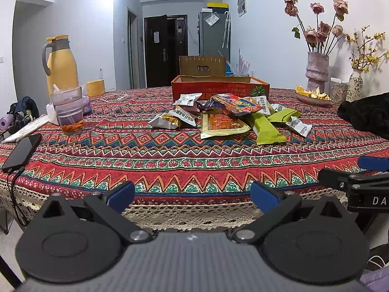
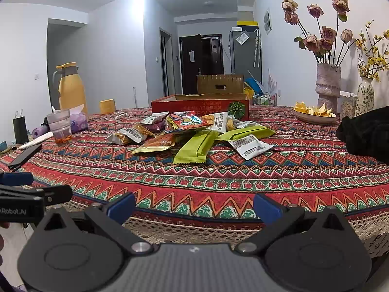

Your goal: Organize snacks

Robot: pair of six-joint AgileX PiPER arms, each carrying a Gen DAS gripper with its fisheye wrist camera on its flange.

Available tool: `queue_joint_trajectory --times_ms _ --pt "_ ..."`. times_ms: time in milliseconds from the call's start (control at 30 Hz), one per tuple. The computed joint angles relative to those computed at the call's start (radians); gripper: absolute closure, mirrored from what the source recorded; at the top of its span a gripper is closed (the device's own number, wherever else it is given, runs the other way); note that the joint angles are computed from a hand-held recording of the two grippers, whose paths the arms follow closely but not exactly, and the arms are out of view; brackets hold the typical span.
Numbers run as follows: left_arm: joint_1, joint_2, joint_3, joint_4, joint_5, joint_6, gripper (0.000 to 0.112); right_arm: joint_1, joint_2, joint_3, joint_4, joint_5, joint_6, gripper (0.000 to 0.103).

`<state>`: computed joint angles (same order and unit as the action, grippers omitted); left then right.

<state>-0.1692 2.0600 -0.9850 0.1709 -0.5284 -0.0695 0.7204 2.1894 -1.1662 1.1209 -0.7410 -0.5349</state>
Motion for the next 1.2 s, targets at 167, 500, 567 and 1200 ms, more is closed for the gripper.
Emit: queue_joint_trajectory --times_ms 167,500,567,1200 --pt "0.001 0.001 0.000 0.003 -0.001 0.000 0.009 0.000 0.002 -0.001 0.001 -0.002 -0.003 0.000" --pt "0.002 0.000 -0.001 0.001 0.000 0.002 0.009 -0.003 0.001 -0.005 0.010 0.000 -0.015 0.000" --pt "0.002 -0.001 -0.001 0.000 -0.001 0.003 0.009 -0.005 -0.001 -0.003 0.007 0.002 -0.012 0.000" --pt "0.002 -0.001 -0.004 0.003 0.006 0.004 0.009 -0.006 0.002 -0.011 0.023 0.012 -0.022 0.000"
